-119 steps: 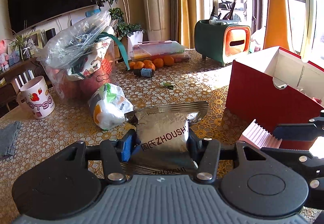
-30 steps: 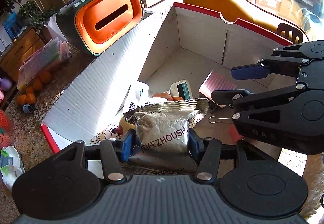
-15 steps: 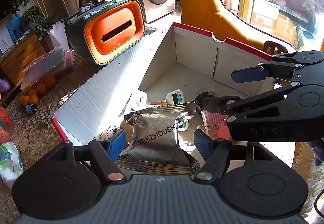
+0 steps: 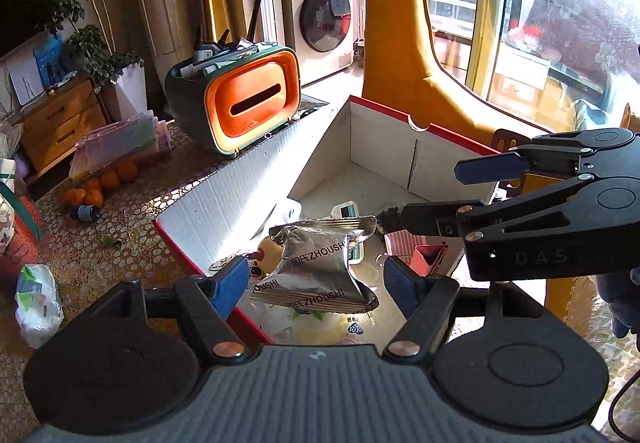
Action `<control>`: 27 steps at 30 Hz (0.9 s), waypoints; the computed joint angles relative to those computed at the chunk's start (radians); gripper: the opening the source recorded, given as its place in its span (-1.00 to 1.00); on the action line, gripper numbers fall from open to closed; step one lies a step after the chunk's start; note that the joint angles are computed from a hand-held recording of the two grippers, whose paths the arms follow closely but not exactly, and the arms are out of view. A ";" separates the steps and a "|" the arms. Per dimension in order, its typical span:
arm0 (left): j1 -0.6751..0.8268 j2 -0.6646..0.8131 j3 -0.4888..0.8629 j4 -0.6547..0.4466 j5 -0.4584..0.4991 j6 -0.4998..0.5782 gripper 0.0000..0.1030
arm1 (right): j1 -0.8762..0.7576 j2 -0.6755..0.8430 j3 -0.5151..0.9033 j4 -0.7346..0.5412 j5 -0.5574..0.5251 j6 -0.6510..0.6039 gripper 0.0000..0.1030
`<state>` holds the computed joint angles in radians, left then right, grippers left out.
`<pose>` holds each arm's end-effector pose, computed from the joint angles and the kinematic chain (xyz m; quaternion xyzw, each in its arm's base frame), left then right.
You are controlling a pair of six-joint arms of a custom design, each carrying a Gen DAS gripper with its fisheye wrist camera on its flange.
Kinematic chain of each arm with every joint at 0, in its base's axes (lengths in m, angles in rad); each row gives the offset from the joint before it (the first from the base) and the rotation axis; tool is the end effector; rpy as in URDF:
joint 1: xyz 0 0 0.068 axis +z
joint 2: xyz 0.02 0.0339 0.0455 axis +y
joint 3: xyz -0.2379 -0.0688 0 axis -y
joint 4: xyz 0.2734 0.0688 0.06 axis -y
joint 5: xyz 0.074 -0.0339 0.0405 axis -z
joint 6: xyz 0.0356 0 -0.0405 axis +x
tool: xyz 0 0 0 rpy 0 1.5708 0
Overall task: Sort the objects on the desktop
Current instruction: 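Withdraw both open tools from the box back over the table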
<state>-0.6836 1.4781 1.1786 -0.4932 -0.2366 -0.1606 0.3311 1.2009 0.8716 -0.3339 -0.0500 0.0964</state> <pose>0.2791 -0.2166 0.2497 0.1943 0.8991 -0.0547 0.3883 0.2817 0.0987 0.2362 -0.1161 0.8910 0.1149 0.4235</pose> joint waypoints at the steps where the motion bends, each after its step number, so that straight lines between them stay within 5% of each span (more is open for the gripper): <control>1: -0.001 -0.023 -0.015 0.000 -0.003 -0.006 0.43 | 0.008 -0.018 -0.004 -0.005 -0.001 0.002 0.30; 14: 0.040 -0.391 -0.241 -0.061 -0.016 -0.072 0.43 | 0.206 -0.150 0.021 -0.071 0.073 0.066 0.41; 27: 0.207 -0.697 -0.406 -0.179 -0.038 -0.012 0.60 | 0.428 0.015 0.135 -0.030 0.174 0.111 0.63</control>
<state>-0.4764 0.7810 0.7729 -0.6721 -0.2741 -0.1726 0.7586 1.2164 1.0069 -0.3641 0.1237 0.2075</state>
